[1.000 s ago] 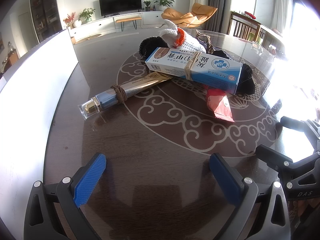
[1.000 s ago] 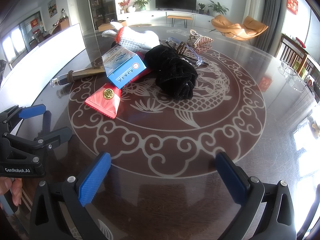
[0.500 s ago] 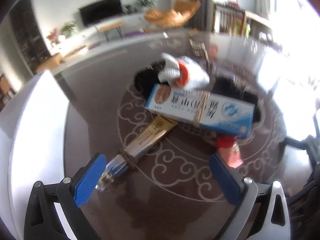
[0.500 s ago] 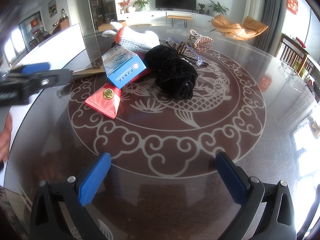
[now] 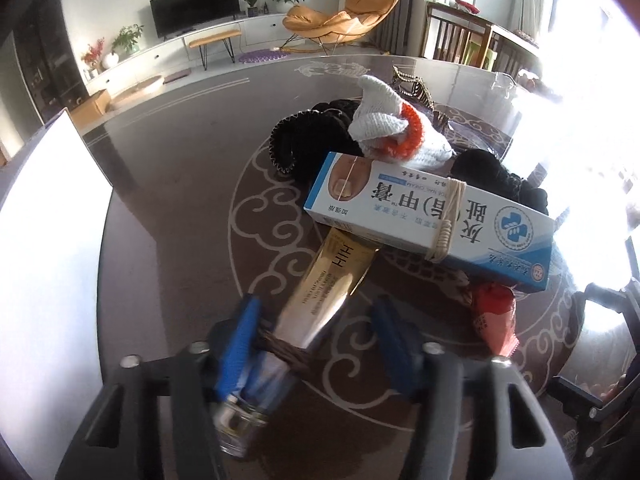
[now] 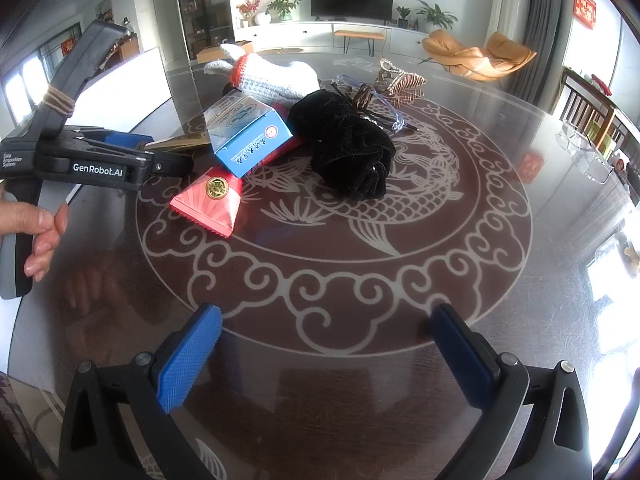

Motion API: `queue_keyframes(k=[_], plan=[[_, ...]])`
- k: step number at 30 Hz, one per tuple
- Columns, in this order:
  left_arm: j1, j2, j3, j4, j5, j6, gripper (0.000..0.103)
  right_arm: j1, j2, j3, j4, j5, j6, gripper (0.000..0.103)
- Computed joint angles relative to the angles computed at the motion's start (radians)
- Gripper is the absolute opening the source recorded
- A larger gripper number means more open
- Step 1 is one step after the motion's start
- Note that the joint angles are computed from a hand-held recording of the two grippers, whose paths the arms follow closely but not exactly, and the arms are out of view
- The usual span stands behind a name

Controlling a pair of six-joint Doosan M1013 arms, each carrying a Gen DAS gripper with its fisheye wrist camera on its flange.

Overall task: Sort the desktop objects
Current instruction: 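Lower the left gripper onto the gold twine-tied tube and close on it, then lift the gold tube in the left gripper and hold it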

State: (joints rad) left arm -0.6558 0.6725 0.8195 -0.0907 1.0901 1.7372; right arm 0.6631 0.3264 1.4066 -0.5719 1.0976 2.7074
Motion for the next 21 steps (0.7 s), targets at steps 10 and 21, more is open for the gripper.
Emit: queue_keyframes(k=[10, 21], plan=[[-0.033, -0.164, 0.285, 0.046, -0.183, -0.131, 0.026, 0.000, 0.000, 0.000, 0.000, -0.001, 0.000, 0.103], [-0.045, -0.243, 0.428, 0.072, -0.292, -0.104, 0.045, 0.000, 0.000, 0.000, 0.000, 0.000, 0.001, 0.103]])
